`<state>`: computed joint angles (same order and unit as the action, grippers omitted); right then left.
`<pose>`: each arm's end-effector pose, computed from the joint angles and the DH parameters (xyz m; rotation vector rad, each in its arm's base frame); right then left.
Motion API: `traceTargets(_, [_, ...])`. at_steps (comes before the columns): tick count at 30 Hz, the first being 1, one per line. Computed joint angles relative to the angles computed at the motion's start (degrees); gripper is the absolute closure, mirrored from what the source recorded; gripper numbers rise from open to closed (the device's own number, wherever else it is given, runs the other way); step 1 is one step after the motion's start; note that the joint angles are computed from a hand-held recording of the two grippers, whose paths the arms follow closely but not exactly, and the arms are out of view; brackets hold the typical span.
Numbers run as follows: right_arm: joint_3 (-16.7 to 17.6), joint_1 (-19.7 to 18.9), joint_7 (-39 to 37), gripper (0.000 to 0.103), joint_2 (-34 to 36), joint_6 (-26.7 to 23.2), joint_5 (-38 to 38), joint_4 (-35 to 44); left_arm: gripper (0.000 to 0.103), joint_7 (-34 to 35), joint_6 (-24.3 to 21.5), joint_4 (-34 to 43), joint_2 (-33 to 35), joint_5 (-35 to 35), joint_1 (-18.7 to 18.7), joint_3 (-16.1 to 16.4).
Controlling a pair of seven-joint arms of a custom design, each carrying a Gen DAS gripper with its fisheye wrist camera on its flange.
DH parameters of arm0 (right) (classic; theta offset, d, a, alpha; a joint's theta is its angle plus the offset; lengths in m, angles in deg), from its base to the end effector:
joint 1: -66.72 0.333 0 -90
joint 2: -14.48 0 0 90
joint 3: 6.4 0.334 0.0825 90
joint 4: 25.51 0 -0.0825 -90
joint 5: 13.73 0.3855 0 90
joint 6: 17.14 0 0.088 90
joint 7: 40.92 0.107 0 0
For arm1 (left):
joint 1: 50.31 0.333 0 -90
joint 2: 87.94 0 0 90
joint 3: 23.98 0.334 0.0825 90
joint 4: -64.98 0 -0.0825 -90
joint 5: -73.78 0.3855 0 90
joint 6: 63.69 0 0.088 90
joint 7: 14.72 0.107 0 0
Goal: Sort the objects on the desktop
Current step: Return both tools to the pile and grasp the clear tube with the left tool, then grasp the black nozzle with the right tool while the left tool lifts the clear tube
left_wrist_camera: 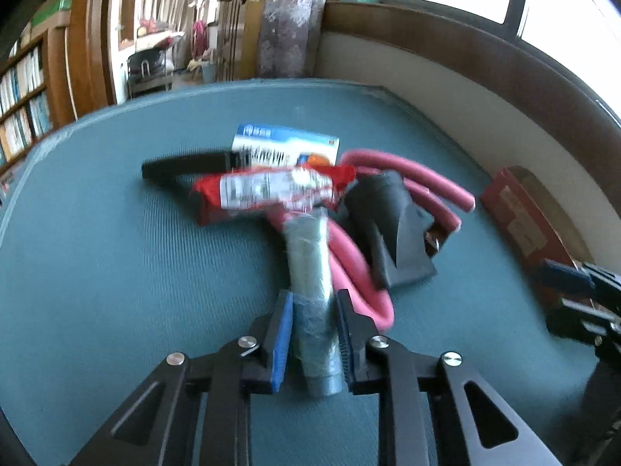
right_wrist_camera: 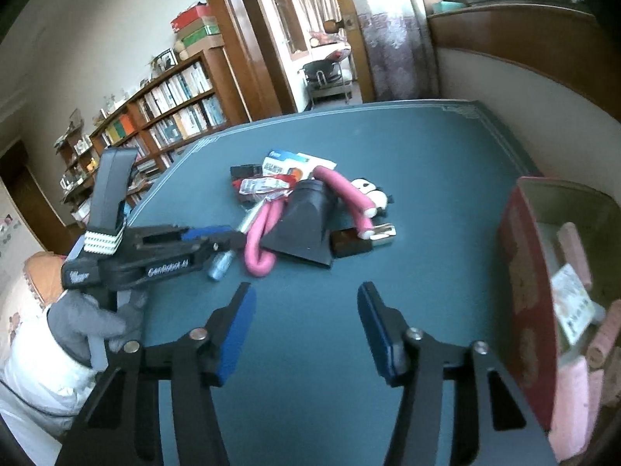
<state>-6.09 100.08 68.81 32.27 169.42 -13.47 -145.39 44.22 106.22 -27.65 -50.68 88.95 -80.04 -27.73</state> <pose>0.5328 0.3540 0.3923 -1.8156 1.4285 -0.3264 0.6226 -0.4208 0.3393 -1.6694 2.1678 -0.9390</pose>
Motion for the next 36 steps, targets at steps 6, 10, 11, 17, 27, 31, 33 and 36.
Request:
traceTargets(6, [6.1,-5.4,-1.2,0.044,2.1,-2.2,0.5,2.8,0.079,-4.4,-1.2,-0.6,0.0,1.5,-2.7,3.2])
traceTargets(10, [7.4,-6.4,-1.7,0.044,3.5,-3.6,0.7,5.2,0.084,-8.2,-0.7,-2.2,-1.1,4.0,-4.7,5.3])
traceTargets(11, [8.6,-7.4,-2.2,0.044,4.0,-4.0,0.9,6.1,0.086,-9.7,0.1,-3.2,-1.7,4.4,-5.1,6.0])
traceTargets(17, [14.6,-12.3,-6.0,0.047,8.9,-6.8,3.1,13.8,0.087,-20.7,6.6,-9.3,-5.7,9.7,-11.2,14.8])
traceTargets(27, [-0.8,-0.7,4.6,0.05,18.0,-16.7,-1.9,28.9,0.087,-19.5,5.8,-11.1,-7.3,10.3,-8.4,11.8])
traceTargets(31, [-0.6,-1.4,6.3,0.05,20.4,-18.7,-3.4,32.4,0.082,-18.3,3.5,-9.3,-6.1,10.2,-7.0,9.8])
traceTargets(33, [0.7,-2.5,5.8,0.051,20.7,-18.2,-3.4,32.6,0.063,-18.8,3.0,-9.1,-6.0,10.9,-7.0,9.8])
traceTargets(36, [0.2,-2.2,6.1,0.051,20.3,-17.4,-4.3,31.7,0.045,-19.7,1.5,-7.9,-5.2,12.3,-7.4,10.0])
